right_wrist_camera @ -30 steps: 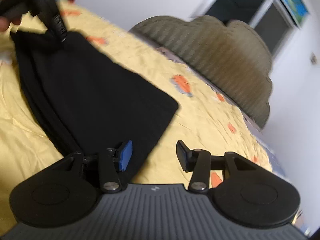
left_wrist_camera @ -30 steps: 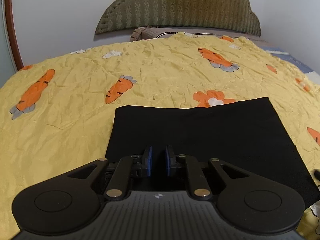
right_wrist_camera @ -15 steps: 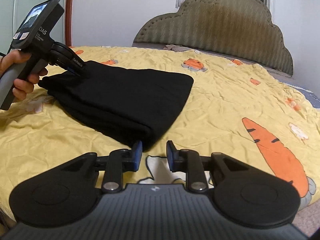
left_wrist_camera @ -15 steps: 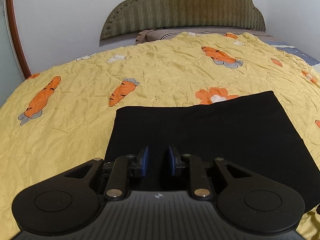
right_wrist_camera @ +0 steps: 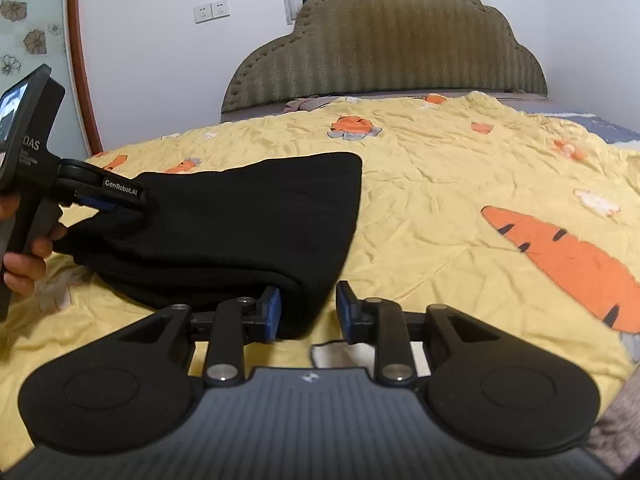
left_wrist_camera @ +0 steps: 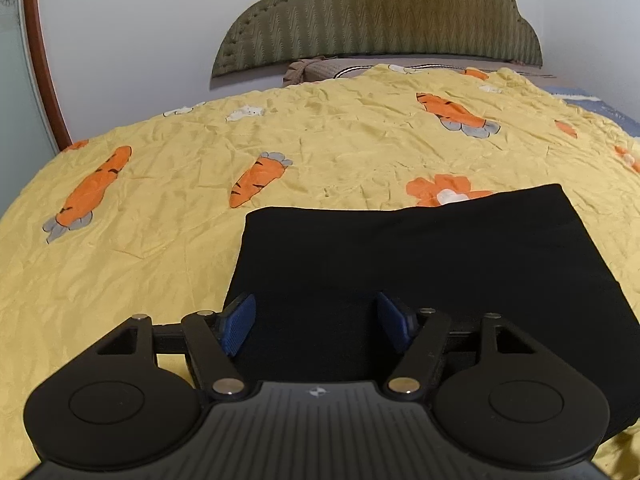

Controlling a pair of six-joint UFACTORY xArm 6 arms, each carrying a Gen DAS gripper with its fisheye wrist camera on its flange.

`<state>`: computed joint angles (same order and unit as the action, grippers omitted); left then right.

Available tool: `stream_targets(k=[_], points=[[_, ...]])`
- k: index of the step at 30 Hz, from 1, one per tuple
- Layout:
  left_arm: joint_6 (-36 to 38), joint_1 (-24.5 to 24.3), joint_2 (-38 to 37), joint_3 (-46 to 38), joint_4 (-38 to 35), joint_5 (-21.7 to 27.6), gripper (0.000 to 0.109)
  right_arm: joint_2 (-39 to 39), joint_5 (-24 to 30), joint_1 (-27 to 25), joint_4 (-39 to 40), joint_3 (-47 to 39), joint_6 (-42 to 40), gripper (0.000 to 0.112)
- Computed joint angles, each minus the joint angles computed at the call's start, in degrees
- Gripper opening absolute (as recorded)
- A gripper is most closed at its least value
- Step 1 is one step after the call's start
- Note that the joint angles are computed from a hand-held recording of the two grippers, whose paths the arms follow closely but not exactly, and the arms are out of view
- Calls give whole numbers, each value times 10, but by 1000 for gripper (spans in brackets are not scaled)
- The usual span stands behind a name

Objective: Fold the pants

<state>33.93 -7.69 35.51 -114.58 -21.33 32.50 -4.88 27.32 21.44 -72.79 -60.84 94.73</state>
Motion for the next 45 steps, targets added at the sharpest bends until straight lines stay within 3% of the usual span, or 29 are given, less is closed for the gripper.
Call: stream_targets(k=[3,5,8,10,13,15,19,22,29,31,33,36,41,45], points=[[6,0,1,-2,-4,2,67,15,31,17,-4,-16,-1,29],[13,0,-1,2,-10,-1,67,20,58,25,5,-21,-29,18],[20,-2,-7,17,-11,-14,64,15,63,21,21,-10,-74,13],[25,-4,-12,27,-10,-23,63,24,120,47,-21,-22,-133,10],[23,-5,-13,29,-7,-23,63,53,269,113,-156,-41,-241,8],[25,-3,-10,21,-14,-14,63,60,298,126,-173,-46,-291,7],[35,-4,-13,28,-16,-19,63,68,265,114,-74,-46,-377,7],[44,-3,-18,32,-23,-20,63,73,270,118,-59,-52,-401,9],[47,-3,-32,50,-26,-41,64,-32,124,44,157,-20,-537,18],[56,-5,-44,69,-36,-62,63,-43,95,27,148,-23,-507,18],[69,-7,-50,79,-41,-72,63,-35,33,2,136,-32,-454,18],[49,-8,-44,81,5,-72,63,3,-11,-19,81,-62,-370,32],[92,-10,-55,94,-38,-89,63,68,20,-16,164,-90,-471,35],[105,-20,-35,44,-64,-85,65,56,-24,-38,202,-87,-482,35]])
